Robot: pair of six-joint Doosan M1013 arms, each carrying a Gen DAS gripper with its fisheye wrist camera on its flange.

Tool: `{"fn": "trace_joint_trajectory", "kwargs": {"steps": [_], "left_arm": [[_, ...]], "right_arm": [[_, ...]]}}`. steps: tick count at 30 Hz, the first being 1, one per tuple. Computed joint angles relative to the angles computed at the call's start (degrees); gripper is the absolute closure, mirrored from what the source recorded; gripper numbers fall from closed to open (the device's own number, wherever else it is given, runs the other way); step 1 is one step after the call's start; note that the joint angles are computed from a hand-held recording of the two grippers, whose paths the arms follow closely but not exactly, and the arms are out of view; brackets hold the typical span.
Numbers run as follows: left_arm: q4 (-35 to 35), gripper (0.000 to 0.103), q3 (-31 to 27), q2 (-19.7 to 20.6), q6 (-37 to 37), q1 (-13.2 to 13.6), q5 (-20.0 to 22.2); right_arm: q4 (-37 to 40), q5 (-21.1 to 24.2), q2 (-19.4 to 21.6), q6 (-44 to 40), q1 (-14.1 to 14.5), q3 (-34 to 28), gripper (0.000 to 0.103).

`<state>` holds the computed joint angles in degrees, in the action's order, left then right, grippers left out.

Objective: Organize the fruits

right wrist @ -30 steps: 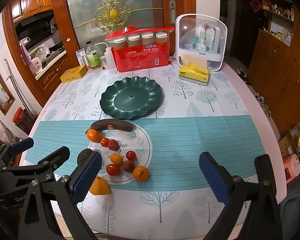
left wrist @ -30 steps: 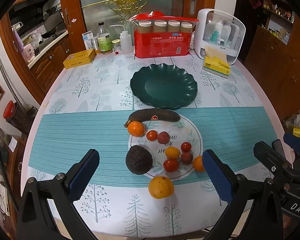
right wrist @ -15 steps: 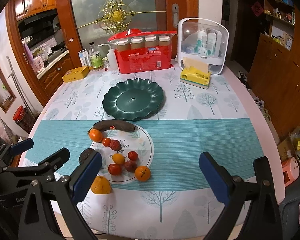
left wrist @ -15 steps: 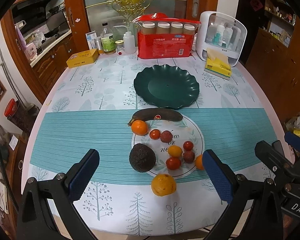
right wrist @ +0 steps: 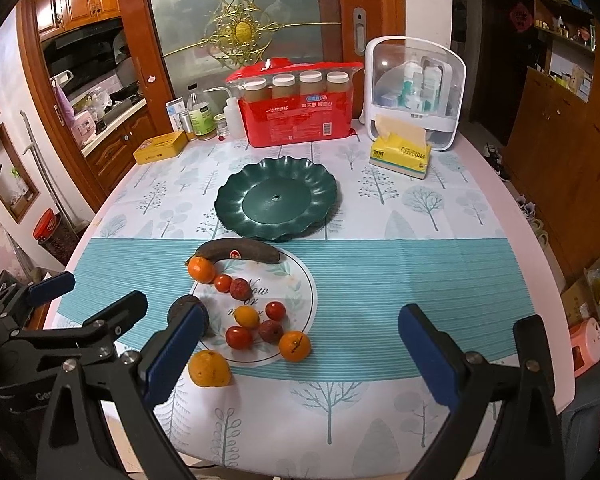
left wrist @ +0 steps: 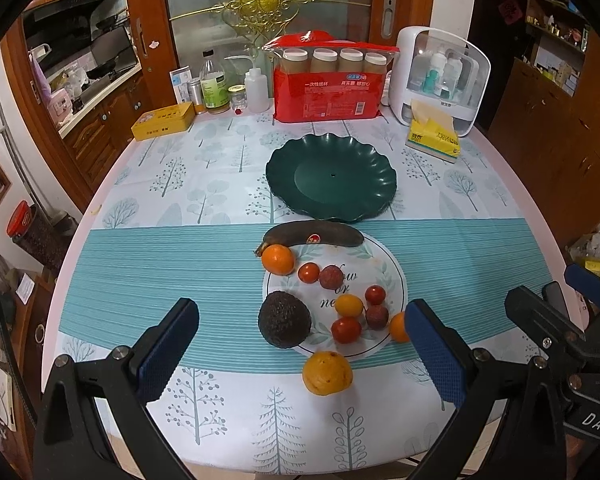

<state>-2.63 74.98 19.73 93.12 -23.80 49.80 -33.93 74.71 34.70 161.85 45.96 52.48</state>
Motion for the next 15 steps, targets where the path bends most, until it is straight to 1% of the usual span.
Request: {"fn": "trace_joint_trajectory", "kwargs": {"steps": [5, 12, 15], "left_arm": [[-0.43, 0.001, -0.47, 0.23, 0.27, 0.03, 0.33], [-1.07, 0.001, -1.19, 1.37, 0.66, 0.25, 2.24], [-1.81, 0.001, -1.32, 1.94, 0.77, 0.52, 3.15]], "right_arm": [[-0.21, -2.02, -0.63, 0.05, 0.04, 1.00, 0.004], [1.39, -0.99, 0.07, -1.86, -0.38, 0.21, 0.004], [2.48, -1.66, -0.01, -2.68, -0.69, 0.64, 0.005]]}}
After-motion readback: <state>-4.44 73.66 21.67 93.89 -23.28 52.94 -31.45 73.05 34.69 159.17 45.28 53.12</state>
